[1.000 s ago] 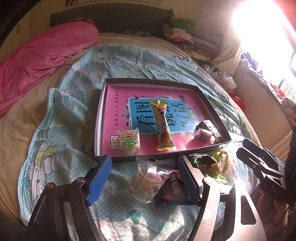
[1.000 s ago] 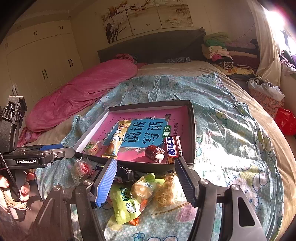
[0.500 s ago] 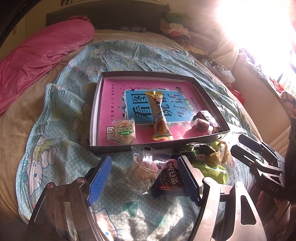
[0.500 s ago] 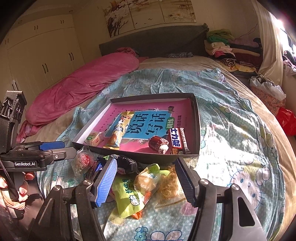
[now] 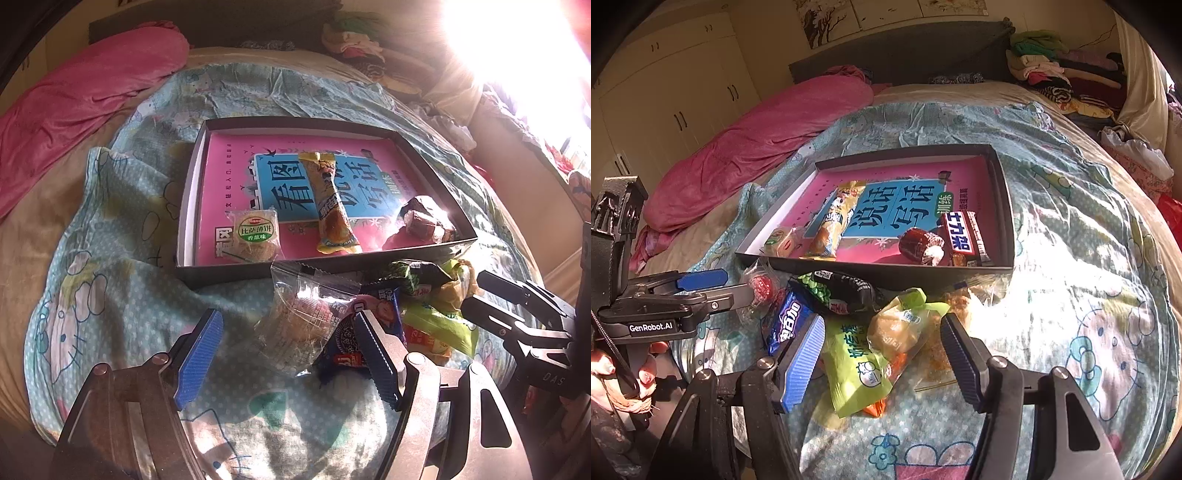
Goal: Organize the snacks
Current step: 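Grasp clear plastic cookie bag with left gripper while right gripper grasps yellow-green snack bag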
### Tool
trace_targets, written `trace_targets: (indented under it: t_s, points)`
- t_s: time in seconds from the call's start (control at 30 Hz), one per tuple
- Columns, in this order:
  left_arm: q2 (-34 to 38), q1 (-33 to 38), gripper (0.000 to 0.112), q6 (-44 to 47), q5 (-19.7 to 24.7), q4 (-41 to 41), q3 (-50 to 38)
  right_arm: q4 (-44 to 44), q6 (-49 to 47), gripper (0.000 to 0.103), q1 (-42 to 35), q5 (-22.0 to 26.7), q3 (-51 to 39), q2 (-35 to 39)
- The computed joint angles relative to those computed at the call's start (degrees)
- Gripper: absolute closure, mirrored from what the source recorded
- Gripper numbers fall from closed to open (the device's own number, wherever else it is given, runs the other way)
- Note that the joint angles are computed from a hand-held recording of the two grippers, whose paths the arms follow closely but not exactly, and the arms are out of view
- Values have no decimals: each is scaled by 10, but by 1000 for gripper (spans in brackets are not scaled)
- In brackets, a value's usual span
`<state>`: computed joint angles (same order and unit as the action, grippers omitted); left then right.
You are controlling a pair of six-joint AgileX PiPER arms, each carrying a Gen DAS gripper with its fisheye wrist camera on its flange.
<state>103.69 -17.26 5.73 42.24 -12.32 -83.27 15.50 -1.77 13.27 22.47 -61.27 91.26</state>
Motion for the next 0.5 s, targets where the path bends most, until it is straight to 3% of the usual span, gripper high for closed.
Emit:
trace_targets:
  t_s: [0.23,0.5]
  points:
    - [3,3,37,1,-3,-2,4,47,-52,45,0,16,-7,20]
    - [11,2,37,-2,-5,-2,2,197,-168,52,-36,21,-11,46]
